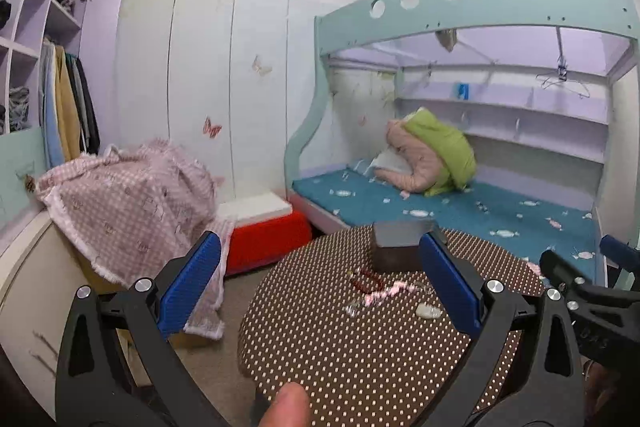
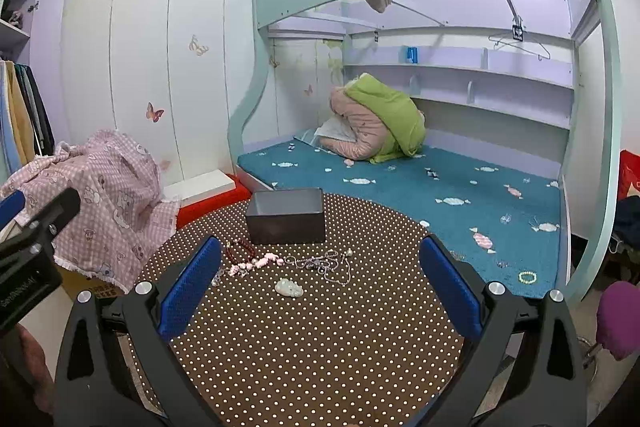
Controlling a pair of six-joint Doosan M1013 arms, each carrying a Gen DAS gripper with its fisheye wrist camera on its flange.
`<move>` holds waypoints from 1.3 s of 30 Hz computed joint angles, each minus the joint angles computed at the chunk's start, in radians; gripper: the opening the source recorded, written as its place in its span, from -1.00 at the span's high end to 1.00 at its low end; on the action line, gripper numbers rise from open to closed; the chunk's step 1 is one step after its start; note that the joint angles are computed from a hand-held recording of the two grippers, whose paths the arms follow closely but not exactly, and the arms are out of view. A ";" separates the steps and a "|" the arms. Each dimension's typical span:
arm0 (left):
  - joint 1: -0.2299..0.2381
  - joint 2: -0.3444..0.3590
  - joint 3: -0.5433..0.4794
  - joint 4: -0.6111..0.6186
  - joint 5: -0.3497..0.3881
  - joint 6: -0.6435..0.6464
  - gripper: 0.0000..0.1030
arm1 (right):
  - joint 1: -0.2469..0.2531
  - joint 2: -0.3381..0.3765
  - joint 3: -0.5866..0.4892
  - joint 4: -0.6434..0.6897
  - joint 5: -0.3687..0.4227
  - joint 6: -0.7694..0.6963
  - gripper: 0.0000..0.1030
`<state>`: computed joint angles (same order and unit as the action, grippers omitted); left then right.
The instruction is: Organize jewelry
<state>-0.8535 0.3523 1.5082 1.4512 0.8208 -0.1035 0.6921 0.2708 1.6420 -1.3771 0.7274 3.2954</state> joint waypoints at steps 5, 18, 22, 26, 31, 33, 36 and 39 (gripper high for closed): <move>0.003 -0.011 0.013 -0.013 -0.011 0.003 -0.91 | 0.008 -0.005 0.002 -0.036 0.010 0.024 -0.86; -0.003 -0.038 0.041 0.030 -0.014 -0.056 -0.91 | 0.020 -0.015 0.007 -0.079 0.021 0.046 -0.86; -0.005 -0.038 0.039 0.020 -0.016 -0.050 -0.91 | 0.018 -0.015 0.007 -0.083 0.019 0.048 -0.86; -0.002 -0.038 0.032 0.002 -0.027 -0.035 -0.91 | 0.019 -0.015 0.007 -0.086 0.024 0.049 -0.86; -0.004 -0.033 0.020 -0.004 -0.031 -0.029 -0.91 | 0.021 -0.013 0.002 -0.090 0.030 0.049 -0.86; -0.004 -0.033 0.021 0.001 -0.033 -0.037 -0.91 | 0.021 -0.012 0.000 -0.092 0.031 0.047 -0.86; -0.002 -0.035 0.024 0.004 -0.038 -0.044 -0.91 | 0.020 -0.011 -0.001 -0.095 0.029 0.045 -0.86; 0.000 -0.036 0.028 0.008 -0.039 -0.054 -0.91 | 0.020 -0.010 -0.003 -0.099 0.027 0.043 -0.86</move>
